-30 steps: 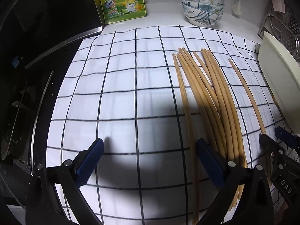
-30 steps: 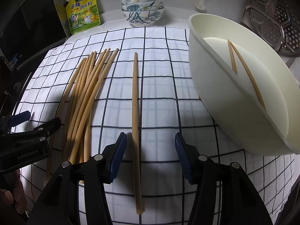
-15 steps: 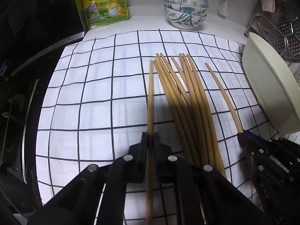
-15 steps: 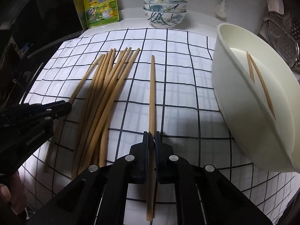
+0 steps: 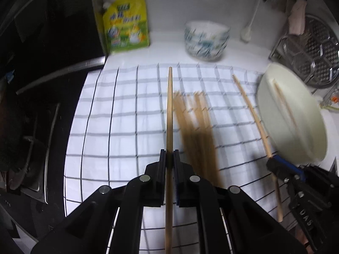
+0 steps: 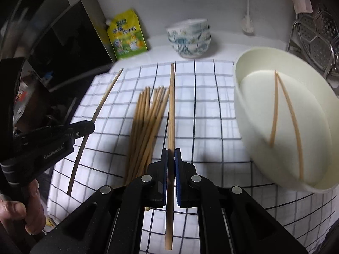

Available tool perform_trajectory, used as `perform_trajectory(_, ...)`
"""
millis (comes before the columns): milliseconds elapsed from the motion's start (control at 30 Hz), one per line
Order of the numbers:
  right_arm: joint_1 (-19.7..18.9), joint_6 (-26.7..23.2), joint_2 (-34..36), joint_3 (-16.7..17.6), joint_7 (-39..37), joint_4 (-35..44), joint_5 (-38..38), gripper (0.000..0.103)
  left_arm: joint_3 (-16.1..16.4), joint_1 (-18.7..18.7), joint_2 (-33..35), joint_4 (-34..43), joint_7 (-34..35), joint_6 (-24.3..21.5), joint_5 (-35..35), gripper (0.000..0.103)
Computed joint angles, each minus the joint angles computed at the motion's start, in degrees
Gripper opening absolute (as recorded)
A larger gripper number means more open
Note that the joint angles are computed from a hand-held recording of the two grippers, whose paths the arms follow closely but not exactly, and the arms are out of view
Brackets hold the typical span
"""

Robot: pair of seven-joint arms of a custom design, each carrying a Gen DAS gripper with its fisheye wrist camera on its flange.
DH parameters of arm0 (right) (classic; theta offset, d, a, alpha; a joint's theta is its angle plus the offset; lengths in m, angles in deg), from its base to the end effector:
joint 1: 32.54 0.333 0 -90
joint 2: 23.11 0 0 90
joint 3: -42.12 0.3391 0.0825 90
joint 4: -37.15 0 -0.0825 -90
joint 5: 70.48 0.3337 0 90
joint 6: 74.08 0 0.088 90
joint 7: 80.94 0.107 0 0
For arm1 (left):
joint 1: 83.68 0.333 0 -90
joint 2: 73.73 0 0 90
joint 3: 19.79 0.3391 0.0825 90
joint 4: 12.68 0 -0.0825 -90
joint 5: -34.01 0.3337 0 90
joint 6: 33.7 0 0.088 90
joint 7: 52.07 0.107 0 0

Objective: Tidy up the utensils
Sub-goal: 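Carry the held chopsticks in both tools over the white basin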

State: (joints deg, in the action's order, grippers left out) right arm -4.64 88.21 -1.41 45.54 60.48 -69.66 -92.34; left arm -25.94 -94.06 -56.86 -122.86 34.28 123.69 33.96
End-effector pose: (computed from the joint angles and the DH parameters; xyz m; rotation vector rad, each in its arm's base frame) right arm 0.5435 0.3473 0.4322 -1.7765 1.8357 -0.3108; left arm 0.5993 -0.1710 0.4514 -1.7543 2.1700 -0.6467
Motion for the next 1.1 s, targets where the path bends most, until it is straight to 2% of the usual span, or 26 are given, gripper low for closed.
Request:
perform_trajectory(167,-2.0,2.6,-5.3,-1.1,0.0,-4.7,-0.9,0.006,-1.6,-1.6,-0.5,3.3,-0.1,0.1,-0.8,0.008)
perform_trajectory(367,-5.6,4.7,-11.2,-3.7,2.2,-10.4,-4.5,0.006,-4.5,-4.3,2.4,10.2,1.5,-1.1,-3.3,0.007)
perform_trajectory(500,-9.2,6.1,-14.5,-4.4,3.2,-14.7,-6.3,0.006,-5.5,-7.8,6.7,17.0,1.8,-2.2,-3.8,0.007)
perform_trajectory(633,-13.4,7.1,-16.1,-4.2,0.7,-17.9,-4.7,0.006,-4.8,-12.2,12.7,26.2,-0.2,-5.1,-2.4,0.007)
perform_trajectory(767,-17.1,8.3,-15.2,-3.3,-5.4,-19.0,0.7,0.006,-3.1,-16.1,18.3,34.5,-2.4,-8.2,0.0,0.007)
perform_trajectory(833,-19.3,8.3,-14.0,-1.5,-12.0,-18.9,6.9,0.006,-2.3,-17.7,21.2,38.5,-3.8,-10.5,1.1,0.007)
perform_trajectory(967,-22.2,7.9,-11.3,1.5,-21.9,-18.0,15.7,0.006,-0.8,-19.7,25.3,43.9,-6.2,-13.7,3.3,0.008)
perform_trajectory(1100,-23.9,7.7,-9.5,3.4,-28.5,-17.4,22.1,0.006,0.2,-20.9,28.6,48.6,-8.3,-16.4,5.1,0.008)
